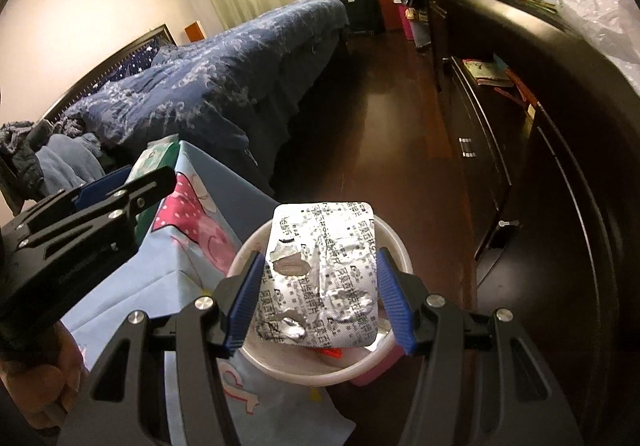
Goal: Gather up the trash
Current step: 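Open both tools over the wastebasket to drop the wipe pack and blister pack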
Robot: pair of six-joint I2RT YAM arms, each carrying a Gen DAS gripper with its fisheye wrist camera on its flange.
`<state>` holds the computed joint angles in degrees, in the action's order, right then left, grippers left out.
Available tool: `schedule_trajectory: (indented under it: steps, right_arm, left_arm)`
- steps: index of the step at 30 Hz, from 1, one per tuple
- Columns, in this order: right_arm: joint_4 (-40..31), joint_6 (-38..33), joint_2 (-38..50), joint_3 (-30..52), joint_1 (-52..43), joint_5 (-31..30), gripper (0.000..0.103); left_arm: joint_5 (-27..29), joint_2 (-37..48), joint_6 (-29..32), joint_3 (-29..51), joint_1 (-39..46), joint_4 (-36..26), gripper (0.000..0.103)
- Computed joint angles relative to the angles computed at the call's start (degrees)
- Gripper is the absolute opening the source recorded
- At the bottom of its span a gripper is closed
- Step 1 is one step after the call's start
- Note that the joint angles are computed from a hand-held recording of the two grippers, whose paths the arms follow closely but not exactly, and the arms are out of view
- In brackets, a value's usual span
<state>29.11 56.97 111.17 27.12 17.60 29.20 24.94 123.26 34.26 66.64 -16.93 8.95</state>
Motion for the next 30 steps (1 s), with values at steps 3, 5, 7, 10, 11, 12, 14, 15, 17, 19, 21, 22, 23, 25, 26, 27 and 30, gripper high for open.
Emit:
schedule_trajectory:
  steps: [3,5,7,10,11,12,14,15,17,19,21,22,23,25,26,27,30]
  right_arm:
    - [0.2,-0.7,2.6,1.6,-1.0,-1.3,0.057]
    - [0.5,-0.9,3.9,2.1,-1.5,-1.8,0.057]
    - [0.7,-0.9,4.6,2.4,-1.7,-2.1,0.057]
    - [0.7,-1.2,5.3,2.9,-2.2,-2.5,0.057]
    - [0.6,-1.4,5.4,3.1,-2.3,-2.5,0.057]
    - [0.3,-1.5,5.5,3.4,-2.4,-2.4,0.057]
    - [-0.8,-2.5,6.3,4.8,-2.7,-2.7,0.057]
    - [-1.1,-2.8,6.8,5.4,-2.7,-2.9,0.057]
    - [-1.9,-3.7,8.1,7.0,-2.8,-3.1,0.059]
    - [-3.4,-4.1,9.3,8.5,-2.8,-3.0,0.061]
    - [-3.8,-3.9,10.1,9.0,-2.7,-2.8,0.066]
    - [-3.9,-3.6,10.4,9.1,-2.6,-2.6,0.069]
    - [-4.0,-3.4,10.5,9.1,-2.4,-2.5,0.069]
    - [-4.1,-3.2,10.1,8.9,-2.0,-2.4,0.069]
    - [-3.8,-3.1,9.6,8.7,-1.5,-2.0,0.07]
    - [-3.7,-3.2,9.3,8.6,-1.2,-1.7,0.074]
    - [-10.6,-2.2,9.1,12.1,0.0,-1.2,0.081]
  left_arm:
    - [-0.5,1.2,-0.4,1.2,-0.6,-0.2,0.045]
    - [-0.6,2.0,-0.9,2.6,-0.8,-1.3,0.045]
    - [-0.5,2.5,-1.2,3.7,-0.8,-2.5,0.045]
    - [-0.6,2.8,-1.9,4.5,-1.1,-3.0,0.045]
    - [-0.5,2.9,-1.9,4.6,-1.1,-3.3,0.045]
    - [-0.4,3.1,-1.9,5.0,-1.2,-4.0,0.045]
    - [-0.1,3.6,-1.7,5.8,-1.4,-5.2,0.046]
    - [-0.3,4.0,-1.7,6.4,-1.7,-6.0,0.046]
    - [-0.1,5.3,-2.4,8.3,-1.8,-7.5,0.063]
    - [0.8,6.3,-3.1,10.1,-1.5,-9.3,0.092]
    - [2.1,6.7,-4.3,11.2,-0.6,-9.9,0.095]
    - [2.2,6.6,-4.5,11.4,-0.3,-10.2,0.096]
    - [2.3,6.7,-4.7,11.9,0.1,-10.6,0.097]
    - [3.2,6.5,-5.7,12.8,1.5,-11.6,0.098]
    - [3.7,6.4,-6.0,13.1,2.2,-12.1,0.098]
    - [4.5,6.1,-6.4,13.4,3.3,-12.8,0.098]
    - [6.1,4.5,-6.4,12.7,6.4,-13.8,0.099]
